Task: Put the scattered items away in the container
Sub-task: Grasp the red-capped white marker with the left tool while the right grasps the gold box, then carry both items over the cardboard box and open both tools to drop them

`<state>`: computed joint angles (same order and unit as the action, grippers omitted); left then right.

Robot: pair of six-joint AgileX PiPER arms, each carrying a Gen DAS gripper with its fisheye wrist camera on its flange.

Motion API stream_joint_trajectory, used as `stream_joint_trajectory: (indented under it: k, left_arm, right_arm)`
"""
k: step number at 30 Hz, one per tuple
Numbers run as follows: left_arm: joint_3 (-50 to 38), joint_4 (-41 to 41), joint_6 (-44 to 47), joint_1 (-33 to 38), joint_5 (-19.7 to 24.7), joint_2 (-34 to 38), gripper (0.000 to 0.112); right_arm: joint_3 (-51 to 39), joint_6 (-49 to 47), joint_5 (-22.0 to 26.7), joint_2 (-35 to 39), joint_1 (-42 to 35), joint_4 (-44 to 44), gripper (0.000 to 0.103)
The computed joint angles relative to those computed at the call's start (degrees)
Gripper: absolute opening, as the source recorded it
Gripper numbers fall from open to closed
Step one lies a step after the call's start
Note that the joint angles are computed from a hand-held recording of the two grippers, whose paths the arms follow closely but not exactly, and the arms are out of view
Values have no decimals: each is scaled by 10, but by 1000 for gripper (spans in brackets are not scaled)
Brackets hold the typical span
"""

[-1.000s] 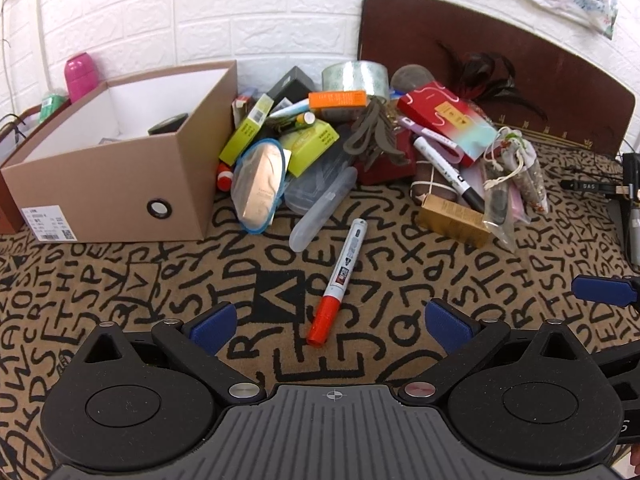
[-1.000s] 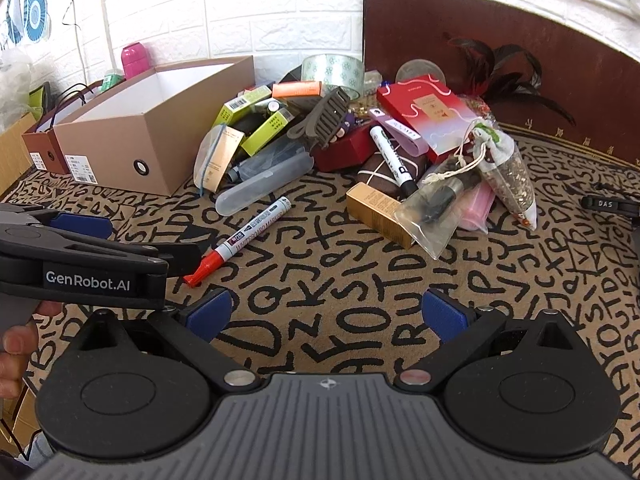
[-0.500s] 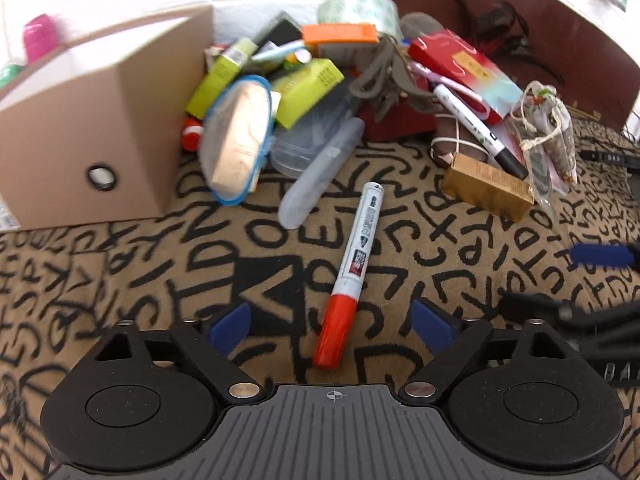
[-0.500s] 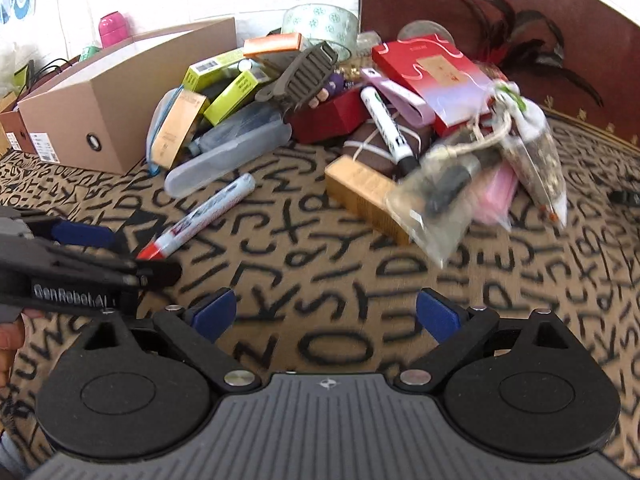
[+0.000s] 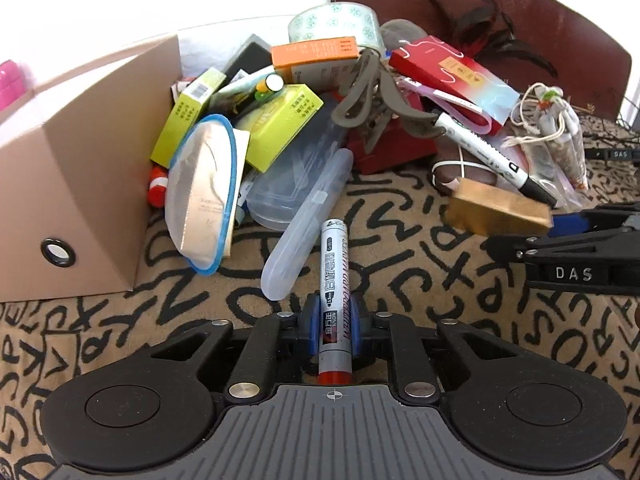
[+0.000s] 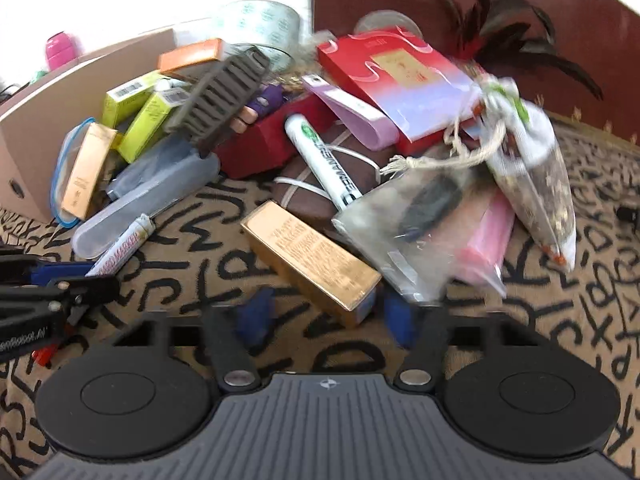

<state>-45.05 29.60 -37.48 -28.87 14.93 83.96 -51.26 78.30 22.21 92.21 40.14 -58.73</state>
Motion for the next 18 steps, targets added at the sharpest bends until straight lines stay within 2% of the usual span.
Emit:
stream_joint_trajectory:
  k: [1,2,4,8,11,12,14,16,17,18]
  left_arm:
    - [2,-24,28,3,-2,-3,10]
    - [6,-56,62,6,-3,-8,10]
    - [19,-135,145,13,-3,-26,10]
    - [56,-282,302,31,20,-79,10]
    - [81,-381,408,55,63,-129,10]
    - [89,-383,412,57,71,-142,11]
    - [102,-357,387,49,68,-155,13]
    - [105,-336,359,40,63,-156,26]
    - [104,-342,364,39,61,-153,37]
    - [104,-342,366,36,57,-151,37]
  right_arm:
    - [2,-36,-14,-6,-2,28,33]
    - [3,-93,-28,-12,-3,79,31]
    - [4,-144,-17,-22,16,120,27]
    - [19,-207,9,-52,69,185,26]
    - [28,-300,26,-84,104,296,26]
    - [28,-332,30,-91,113,333,27]
    - [23,-332,36,-91,130,341,27]
    - [6,-294,55,-77,147,301,33]
    - [-3,-279,64,-70,151,287,34]
    - [-12,-270,67,-63,152,279,35]
